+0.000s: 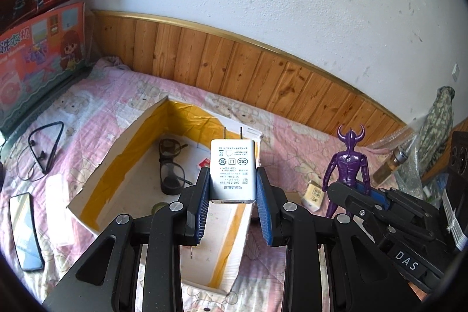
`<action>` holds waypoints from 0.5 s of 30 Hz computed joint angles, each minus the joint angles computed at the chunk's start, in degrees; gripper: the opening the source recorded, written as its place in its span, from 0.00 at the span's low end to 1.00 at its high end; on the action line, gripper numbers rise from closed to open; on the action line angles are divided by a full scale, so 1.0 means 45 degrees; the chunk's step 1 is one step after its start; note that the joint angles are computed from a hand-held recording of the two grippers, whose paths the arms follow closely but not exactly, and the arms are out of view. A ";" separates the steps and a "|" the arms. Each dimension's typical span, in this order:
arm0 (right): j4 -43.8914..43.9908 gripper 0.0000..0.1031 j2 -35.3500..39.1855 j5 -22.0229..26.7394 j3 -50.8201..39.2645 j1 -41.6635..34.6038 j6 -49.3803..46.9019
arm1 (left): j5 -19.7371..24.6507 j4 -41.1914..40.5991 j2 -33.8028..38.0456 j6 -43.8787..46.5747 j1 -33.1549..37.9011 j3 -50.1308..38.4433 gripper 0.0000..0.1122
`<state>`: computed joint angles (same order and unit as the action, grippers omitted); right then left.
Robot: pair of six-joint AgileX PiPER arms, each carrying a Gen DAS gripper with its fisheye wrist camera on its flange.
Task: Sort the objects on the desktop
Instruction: 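Lift the charger and figurine and carry both over the cardboard box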
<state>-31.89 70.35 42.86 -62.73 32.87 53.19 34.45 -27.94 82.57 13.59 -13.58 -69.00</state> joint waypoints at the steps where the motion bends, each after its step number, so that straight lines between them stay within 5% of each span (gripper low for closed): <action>1: -0.0026 0.18 0.0095 -0.0045 -0.0030 0.0002 0.0012 | 0.0023 -0.0137 0.0089 0.0168 0.0114 -0.0011 0.27; 15: 0.0349 0.18 0.1917 -0.0959 -0.0768 -0.0324 -0.0469 | 0.0554 -0.0923 0.1929 0.1364 0.1440 -0.0929 0.27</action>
<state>-30.32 78.98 38.54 -66.19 31.41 51.08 36.94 -32.09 91.25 19.72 -7.10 -73.18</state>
